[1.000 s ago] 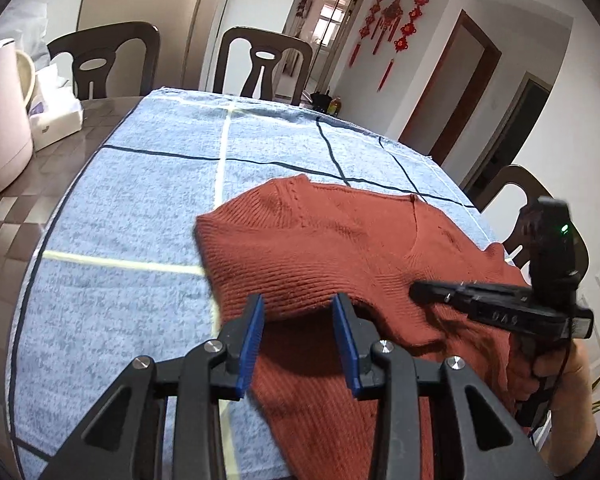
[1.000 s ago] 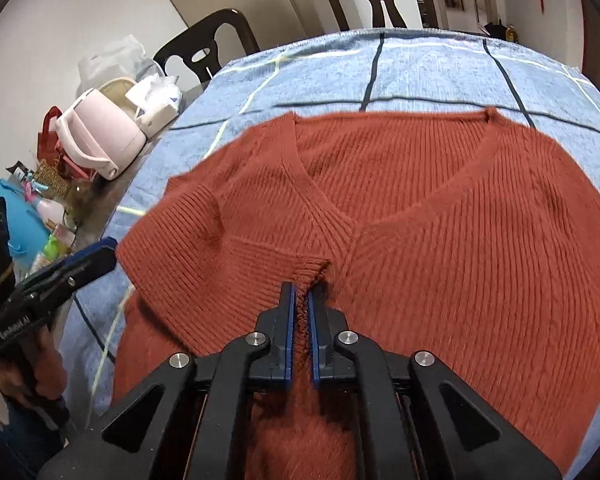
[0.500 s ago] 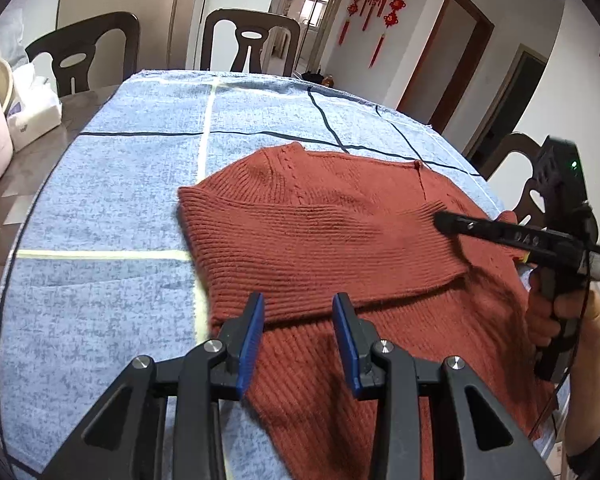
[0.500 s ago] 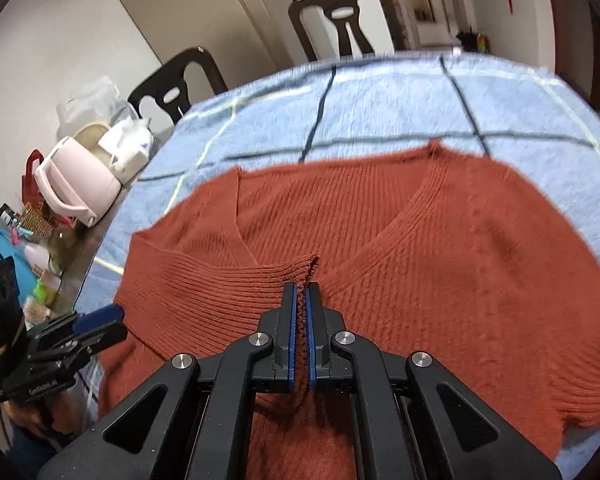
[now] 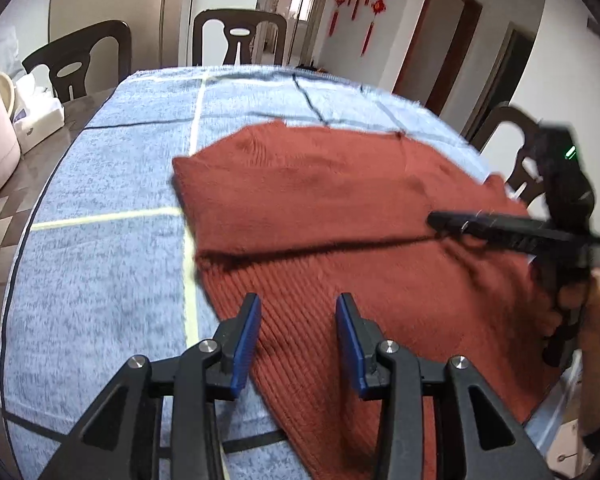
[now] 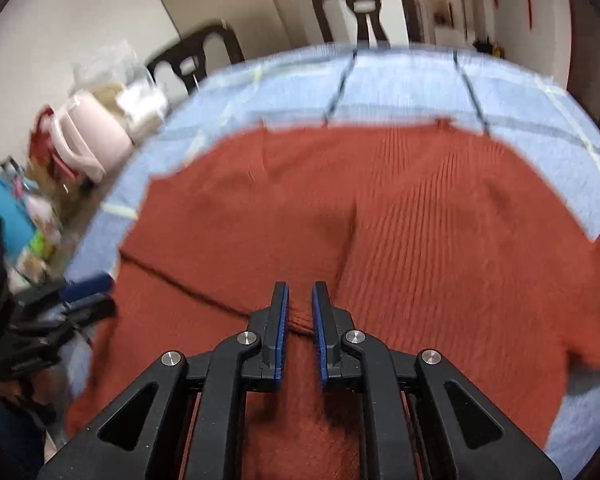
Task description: Fold small clothes
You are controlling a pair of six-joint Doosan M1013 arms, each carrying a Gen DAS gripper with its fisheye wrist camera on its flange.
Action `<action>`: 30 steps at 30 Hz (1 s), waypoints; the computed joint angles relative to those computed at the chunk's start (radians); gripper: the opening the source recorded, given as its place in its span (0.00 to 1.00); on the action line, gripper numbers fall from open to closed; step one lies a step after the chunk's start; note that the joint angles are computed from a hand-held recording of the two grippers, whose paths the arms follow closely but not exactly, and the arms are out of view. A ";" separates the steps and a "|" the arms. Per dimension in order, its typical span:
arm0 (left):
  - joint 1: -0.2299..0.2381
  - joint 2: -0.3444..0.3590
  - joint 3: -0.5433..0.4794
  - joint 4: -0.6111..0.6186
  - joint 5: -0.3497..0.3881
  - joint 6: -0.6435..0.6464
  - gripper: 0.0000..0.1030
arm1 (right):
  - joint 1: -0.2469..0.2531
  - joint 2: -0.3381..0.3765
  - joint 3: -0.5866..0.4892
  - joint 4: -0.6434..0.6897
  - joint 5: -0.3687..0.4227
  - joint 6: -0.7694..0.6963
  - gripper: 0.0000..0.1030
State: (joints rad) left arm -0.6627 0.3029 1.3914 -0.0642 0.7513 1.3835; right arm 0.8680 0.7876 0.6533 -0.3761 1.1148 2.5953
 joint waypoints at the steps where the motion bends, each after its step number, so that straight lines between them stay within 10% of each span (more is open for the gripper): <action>1: -0.002 -0.001 0.002 0.008 0.003 -0.009 0.40 | 0.000 -0.004 0.002 0.004 0.007 0.008 0.12; 8: -0.018 -0.044 0.046 0.030 -0.001 -0.023 0.41 | 0.032 -0.061 0.070 -0.047 0.000 0.013 0.31; 30: -0.092 -0.156 0.152 0.297 0.066 -0.166 0.49 | 0.102 -0.213 0.310 -0.229 -0.014 0.264 0.39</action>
